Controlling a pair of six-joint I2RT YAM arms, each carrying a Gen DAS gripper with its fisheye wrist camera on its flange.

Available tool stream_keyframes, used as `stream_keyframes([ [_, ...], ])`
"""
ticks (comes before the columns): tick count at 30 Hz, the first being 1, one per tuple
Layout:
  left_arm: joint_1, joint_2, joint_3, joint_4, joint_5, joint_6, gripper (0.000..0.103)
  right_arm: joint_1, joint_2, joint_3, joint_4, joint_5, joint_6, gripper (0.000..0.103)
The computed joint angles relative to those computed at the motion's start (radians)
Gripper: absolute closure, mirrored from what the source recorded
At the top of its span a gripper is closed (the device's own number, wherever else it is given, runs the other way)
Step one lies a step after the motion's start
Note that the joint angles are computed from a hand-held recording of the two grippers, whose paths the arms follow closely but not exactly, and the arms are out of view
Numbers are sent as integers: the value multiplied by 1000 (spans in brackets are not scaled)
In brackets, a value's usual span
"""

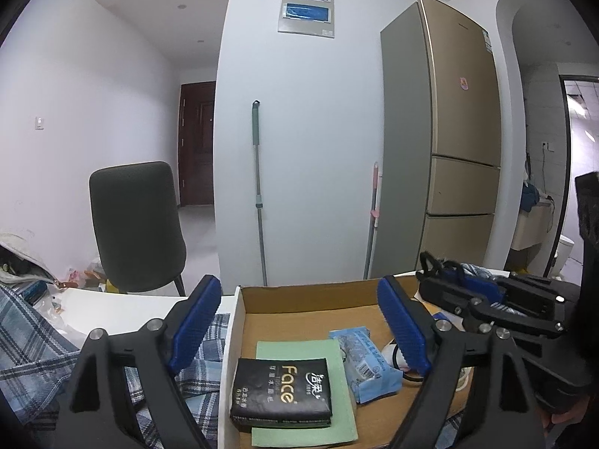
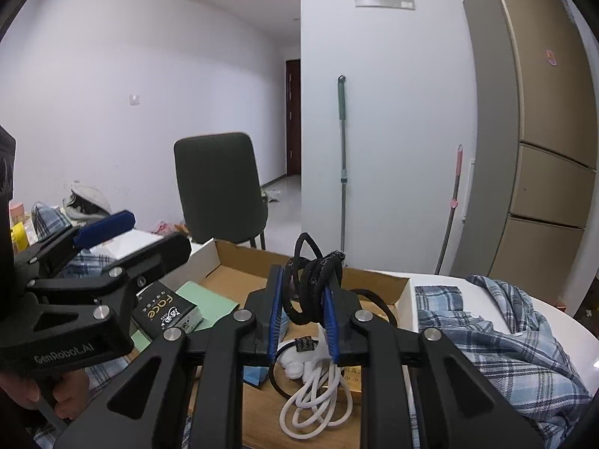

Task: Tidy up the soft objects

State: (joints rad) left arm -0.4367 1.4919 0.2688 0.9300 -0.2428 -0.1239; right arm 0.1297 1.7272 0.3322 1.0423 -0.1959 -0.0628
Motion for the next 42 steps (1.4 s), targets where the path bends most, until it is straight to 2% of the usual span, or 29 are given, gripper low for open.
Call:
stream_keyframes([
  [1, 0, 0, -1, 1, -4, -2, 16, 4, -1, 13, -31, 2, -7, 84],
  [3, -3, -1, -1, 1, -12, -8, 16, 13, -14, 73, -180, -5, -51, 84],
  [10, 19, -16, -17, 3, 9, -28, 16, 20, -35, 400, -838, -52, -143, 84],
  [13, 28, -22, -28, 17, 16, -27, 16, 24, -6, 511, -1003, -21, -161, 84],
  [15, 28, -27, -32, 16, 16, -30, 16, 31, 21, 559, -1071, 6, -182, 84],
  [17, 26, -32, -38, 21, 17, -32, 16, 31, 37, 579, -1100, 23, -201, 83],
  [19, 30, -38, -45, 27, 26, -36, 16, 34, 37, 579, -1111, 28, -219, 78],
  [20, 32, -49, -44, 13, 32, -40, 16, 36, 27, 569, -1102, 30, -222, 70],
  [21, 40, -65, -40, -8, 43, -44, 16, 38, 17, 556, -1092, 31, -223, 55],
  [23, 63, -123, -32, -68, 64, -70, 16, 37, -6, 540, -1076, 37, -219, 47],
  [25, 90, -180, -29, -123, 92, -94, 16, 42, -33, 537, -1096, 41, -225, 47],
  [27, 114, -252, -9, -222, 119, -93, 16, 49, -58, 530, -1100, 53, -226, 47],
  [31, 130, -392, 1, -338, 129, -64, 16, 58, -180, 446, -1048, 87, -219, 47],
  [33, 96, -482, -5, -383, 80, -43, 16, 71, -273, 385, -1007, 115, -198, 47],
  [34, 68, -520, -30, -348, 34, -21, 16, 82, -346, 334, -973, 149, -171, 47],
  [35, 38, -576, -42, -365, -3, -3, 16, 86, -404, 301, -957, 158, -150, 46],
  [39, -90, -863, -48, -580, -108, 32, 16, 106, -680, 180, -964, 176, -84, 39],
  [42, -269, -1068, -18, -783, -285, 56, 16, 125, -879, 115, -1013, 202, -60, 33],
])
